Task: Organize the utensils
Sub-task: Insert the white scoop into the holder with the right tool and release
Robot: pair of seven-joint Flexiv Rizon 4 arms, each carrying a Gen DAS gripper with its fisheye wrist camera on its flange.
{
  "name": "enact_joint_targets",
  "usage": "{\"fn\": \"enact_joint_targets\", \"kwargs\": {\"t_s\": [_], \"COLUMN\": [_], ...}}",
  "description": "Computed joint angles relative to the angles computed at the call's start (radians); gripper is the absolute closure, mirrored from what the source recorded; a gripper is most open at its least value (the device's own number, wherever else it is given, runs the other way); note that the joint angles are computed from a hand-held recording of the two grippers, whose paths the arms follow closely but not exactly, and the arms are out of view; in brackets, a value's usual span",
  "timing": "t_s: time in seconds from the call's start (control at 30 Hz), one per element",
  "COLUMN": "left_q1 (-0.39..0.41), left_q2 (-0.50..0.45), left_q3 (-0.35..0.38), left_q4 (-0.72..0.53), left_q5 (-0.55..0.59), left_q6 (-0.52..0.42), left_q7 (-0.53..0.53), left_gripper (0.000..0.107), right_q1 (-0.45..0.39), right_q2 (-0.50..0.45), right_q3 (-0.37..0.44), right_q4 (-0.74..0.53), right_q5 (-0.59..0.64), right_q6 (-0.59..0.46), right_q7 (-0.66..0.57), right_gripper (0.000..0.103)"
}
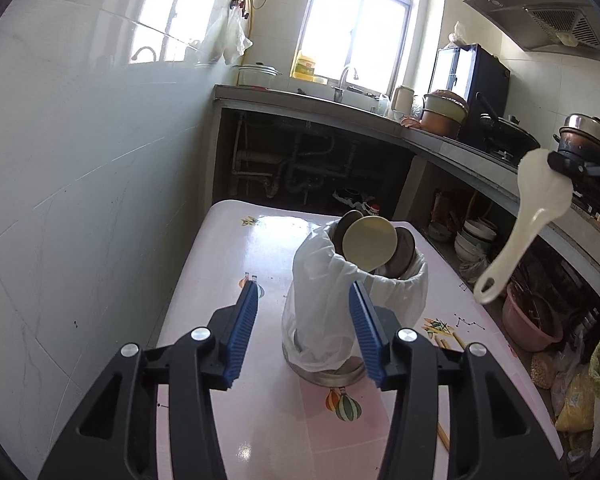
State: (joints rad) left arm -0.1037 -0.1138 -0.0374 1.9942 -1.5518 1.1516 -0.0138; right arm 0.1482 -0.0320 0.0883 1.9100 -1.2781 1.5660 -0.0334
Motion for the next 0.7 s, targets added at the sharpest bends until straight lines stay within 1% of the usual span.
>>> {"fn": "enact_joint_targets", "kwargs": {"t_s": [0.13,0.27,0.33,0.47,0.7], "left_q1": [0.002,0.007,0.013,0.03,0.045], "left_q2": [0.024,0.032,0.03,0.015,0.001], "left_q3": [0.013,0.023,0.027,0.032,0.03], "left_q4": [0.036,0.053,0.057,0.049,0.045], "left_q5": [-0.039,-0.051,-0.053,-0.052,-0.058], "left_q6": [-0.003,0.0,-0.001,-0.011,-0.023], "left_q7": [0.023,0.034,0.032,0.023,0.014], "left_gripper": [0.057,0.056,0.056,0.056,0.056], "right_q1": [0.045,0.098,0.127,0.186,0.248], "right_q2": [-0.068,-0.138,-0.167,-0.214,-0.271], "right_q3": [-0.007,-0.025,-0.031,-0.047,-0.04], "right_q4": [-0.095,-0.166,-0.192,-0.223,-0.23], "right_q5": [-0.005,0.038,0.066,0.075,0.177], "right_q6": [-0.099,-0.149,-0.185,-0.262,-0.314], "right_q7": [-0.084,-0.204,-0.287,-0.435,-0.702], "right_gripper": [0.102,0.102,0.102,0.102,0.102]}}
